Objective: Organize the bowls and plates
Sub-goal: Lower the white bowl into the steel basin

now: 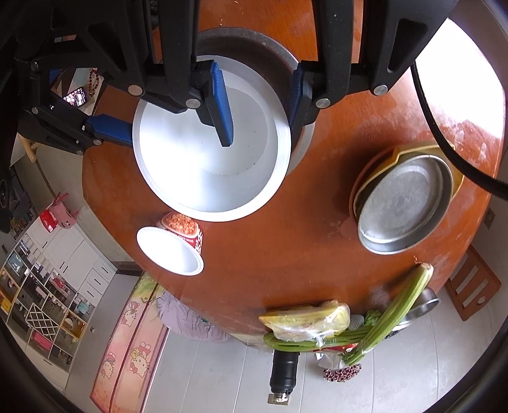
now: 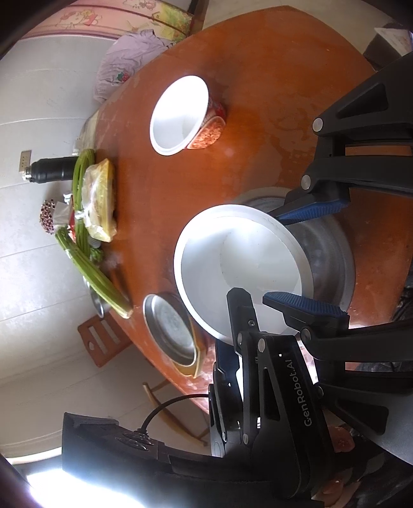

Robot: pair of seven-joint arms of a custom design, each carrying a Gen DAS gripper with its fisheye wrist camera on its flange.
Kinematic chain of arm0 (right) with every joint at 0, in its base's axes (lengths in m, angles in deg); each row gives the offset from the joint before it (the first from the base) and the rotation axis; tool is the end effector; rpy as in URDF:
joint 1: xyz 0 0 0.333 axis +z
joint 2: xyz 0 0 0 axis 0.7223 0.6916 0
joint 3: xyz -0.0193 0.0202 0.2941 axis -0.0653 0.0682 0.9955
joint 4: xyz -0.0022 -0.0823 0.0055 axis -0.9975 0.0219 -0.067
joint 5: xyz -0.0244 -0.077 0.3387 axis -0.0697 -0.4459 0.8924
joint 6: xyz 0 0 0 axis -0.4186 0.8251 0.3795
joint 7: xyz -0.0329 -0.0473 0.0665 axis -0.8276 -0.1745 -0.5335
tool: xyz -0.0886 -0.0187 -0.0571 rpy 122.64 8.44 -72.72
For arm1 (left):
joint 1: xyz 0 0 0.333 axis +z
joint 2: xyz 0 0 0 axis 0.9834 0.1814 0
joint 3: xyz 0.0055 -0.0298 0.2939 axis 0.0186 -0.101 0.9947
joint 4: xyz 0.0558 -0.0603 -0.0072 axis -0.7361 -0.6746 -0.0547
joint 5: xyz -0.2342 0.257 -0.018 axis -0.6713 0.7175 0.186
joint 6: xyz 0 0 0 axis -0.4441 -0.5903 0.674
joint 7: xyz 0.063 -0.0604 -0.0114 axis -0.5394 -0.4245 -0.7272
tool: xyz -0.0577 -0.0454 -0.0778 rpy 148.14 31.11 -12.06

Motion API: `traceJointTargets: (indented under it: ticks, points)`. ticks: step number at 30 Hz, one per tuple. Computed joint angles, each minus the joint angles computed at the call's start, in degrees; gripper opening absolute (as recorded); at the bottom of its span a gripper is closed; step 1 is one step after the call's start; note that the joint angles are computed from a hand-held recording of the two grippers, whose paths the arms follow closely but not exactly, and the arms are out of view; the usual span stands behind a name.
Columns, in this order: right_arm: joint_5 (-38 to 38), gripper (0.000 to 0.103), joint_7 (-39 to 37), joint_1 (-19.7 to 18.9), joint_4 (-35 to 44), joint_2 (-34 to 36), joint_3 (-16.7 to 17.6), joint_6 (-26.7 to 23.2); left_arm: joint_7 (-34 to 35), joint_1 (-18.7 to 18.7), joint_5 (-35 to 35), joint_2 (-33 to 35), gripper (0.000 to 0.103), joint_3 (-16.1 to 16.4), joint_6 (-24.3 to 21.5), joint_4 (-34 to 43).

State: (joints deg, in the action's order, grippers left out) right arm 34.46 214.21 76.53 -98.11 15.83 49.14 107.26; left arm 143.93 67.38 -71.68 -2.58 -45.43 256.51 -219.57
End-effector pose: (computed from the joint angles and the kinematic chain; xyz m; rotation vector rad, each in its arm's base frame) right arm 0.4269 0.3420 0.3715 -1.9574 1.5322 -0.2858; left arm 0.4750 -0.1918 0.3766 -1.6752 2.2813 -0.8010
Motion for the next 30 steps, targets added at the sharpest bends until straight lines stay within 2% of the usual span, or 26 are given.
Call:
traceJointTargets:
  ticks: [10,17,22,30]
  points:
    - [2.3,0.046,-2.1,-0.2,0.3,1.2,0.8,-1.3,2.4,0.5,-3.2,1.9,0.032,-0.8,0.0,0.5]
    - [1.7,0.046,-1.3,0.6,0.7,1.9,0.1,-1.9,2.1,0.4,-2.2,2.9,0.032,-0.6,-0.2,1.1]
    - [2.9,0.046,-2.3,-0.1,1.0,2.5,1.0,-2.1,1.5,0.6,-1.5,3.4,0.033,-0.6,-0.4,1.1]
    - [-2.4,0.046,1.4,2.4,2.3,2.9,-1.9,-3.4,2.8,1.2,-2.5,3.8,0.034,-1.1,0.0,1.1]
